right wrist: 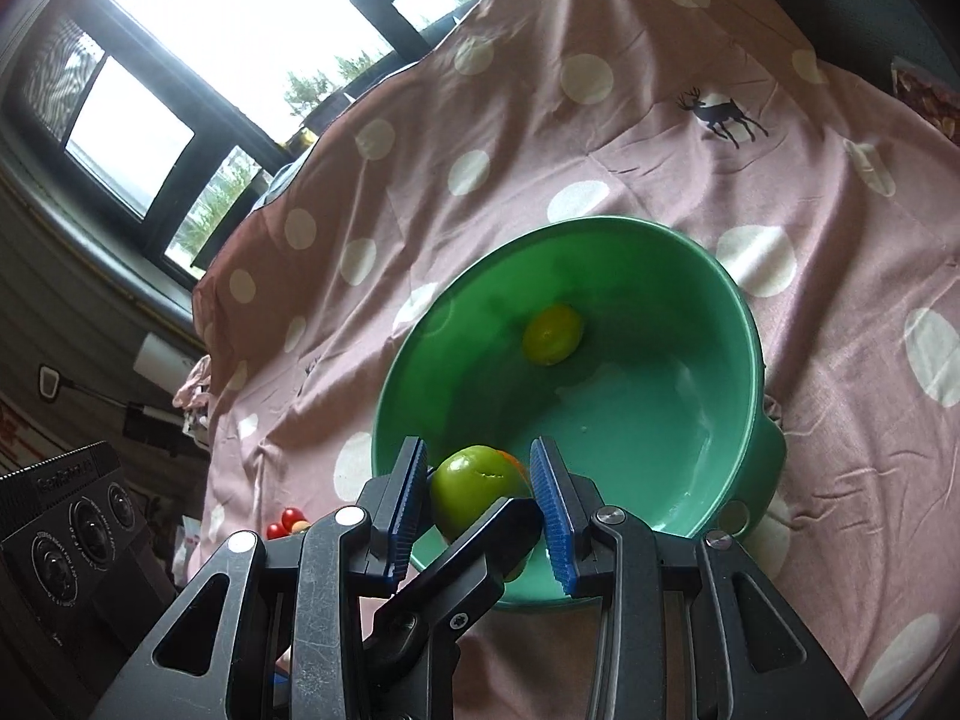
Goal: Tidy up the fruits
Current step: 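Carry the held green apple with the right gripper over the green bowl, then open the right gripper to drop the green apple into the bowl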
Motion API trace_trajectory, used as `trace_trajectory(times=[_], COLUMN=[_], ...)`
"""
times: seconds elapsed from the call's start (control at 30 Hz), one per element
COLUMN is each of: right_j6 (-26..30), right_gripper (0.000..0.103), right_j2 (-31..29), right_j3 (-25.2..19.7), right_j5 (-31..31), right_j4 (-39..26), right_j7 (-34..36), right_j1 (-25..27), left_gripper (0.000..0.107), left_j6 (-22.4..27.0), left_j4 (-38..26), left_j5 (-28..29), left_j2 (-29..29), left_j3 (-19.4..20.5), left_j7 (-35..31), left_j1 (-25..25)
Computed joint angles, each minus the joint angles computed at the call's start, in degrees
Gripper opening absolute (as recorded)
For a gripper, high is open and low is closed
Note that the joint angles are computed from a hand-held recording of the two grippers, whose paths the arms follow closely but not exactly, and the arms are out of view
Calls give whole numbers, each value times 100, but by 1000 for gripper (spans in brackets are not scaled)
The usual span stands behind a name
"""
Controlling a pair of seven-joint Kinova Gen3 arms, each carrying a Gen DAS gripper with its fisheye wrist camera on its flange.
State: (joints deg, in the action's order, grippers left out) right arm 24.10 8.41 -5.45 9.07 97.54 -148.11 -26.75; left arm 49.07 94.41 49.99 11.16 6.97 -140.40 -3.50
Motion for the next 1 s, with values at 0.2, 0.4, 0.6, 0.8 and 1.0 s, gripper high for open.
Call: trace_trajectory(times=[0.2,0.4,0.6,0.8,1.0], right_j6=[165,449,583,765,838], right_gripper=[39,39,39,39,39], right_j2=[17,87,119,193,222], right_j3=[43,80,56,37,43], right_j5=[97,267,306,227,233], right_j4=[-36,-163,-205,-317,-357], right_j7=[-186,-418,-500,-439,-454], right_j1=[-23,-100,-77,-50,-62], left_gripper=[38,38,38,38,38], left_j6=[98,122,189,263,285], left_j4=[-86,-142,-182,-224,-255], left_j5=[-44,-121,-119,-118,-158], left_j2=[107,184,277,359,398], left_j3=[28,73,104,133,152], left_j7=[113,195,244,292,346], left_j1=[27,49,30,-13,-5])
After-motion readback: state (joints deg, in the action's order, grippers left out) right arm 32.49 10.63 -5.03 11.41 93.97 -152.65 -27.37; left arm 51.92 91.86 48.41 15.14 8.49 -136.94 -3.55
